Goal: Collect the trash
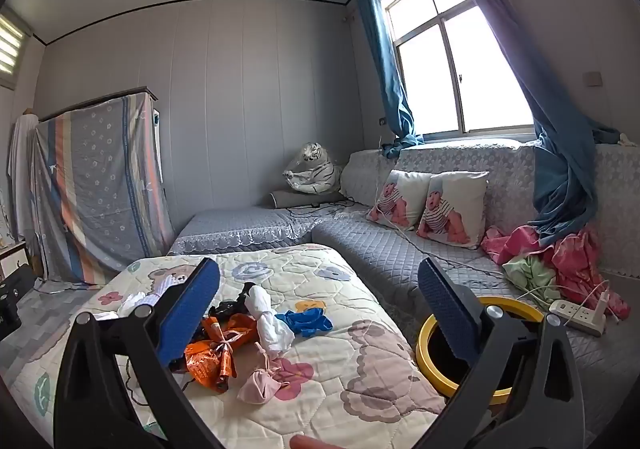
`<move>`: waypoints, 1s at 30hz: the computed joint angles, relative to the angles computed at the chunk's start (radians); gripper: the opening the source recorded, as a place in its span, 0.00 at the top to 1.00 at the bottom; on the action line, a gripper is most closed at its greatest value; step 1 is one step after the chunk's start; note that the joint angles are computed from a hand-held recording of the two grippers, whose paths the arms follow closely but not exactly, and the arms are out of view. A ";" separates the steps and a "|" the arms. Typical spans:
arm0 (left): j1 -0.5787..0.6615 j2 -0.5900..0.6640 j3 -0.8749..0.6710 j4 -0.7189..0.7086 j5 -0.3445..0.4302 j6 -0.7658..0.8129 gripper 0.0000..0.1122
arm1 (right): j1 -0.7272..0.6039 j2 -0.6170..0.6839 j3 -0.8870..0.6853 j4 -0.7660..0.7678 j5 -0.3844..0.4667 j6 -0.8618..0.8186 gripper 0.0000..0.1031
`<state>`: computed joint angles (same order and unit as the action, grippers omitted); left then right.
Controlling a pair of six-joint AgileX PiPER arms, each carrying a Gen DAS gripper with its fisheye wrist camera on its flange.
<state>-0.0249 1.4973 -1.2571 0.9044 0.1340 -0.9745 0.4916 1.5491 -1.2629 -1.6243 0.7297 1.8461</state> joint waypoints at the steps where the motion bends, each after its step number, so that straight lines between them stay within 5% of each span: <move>1: 0.001 0.001 -0.002 -0.046 0.000 0.043 0.15 | 0.000 0.000 0.001 -0.005 -0.001 0.005 0.08; 30: 0.010 0.007 -0.022 -0.210 0.002 0.195 0.15 | -0.014 0.004 -0.006 0.013 -0.020 -0.003 0.08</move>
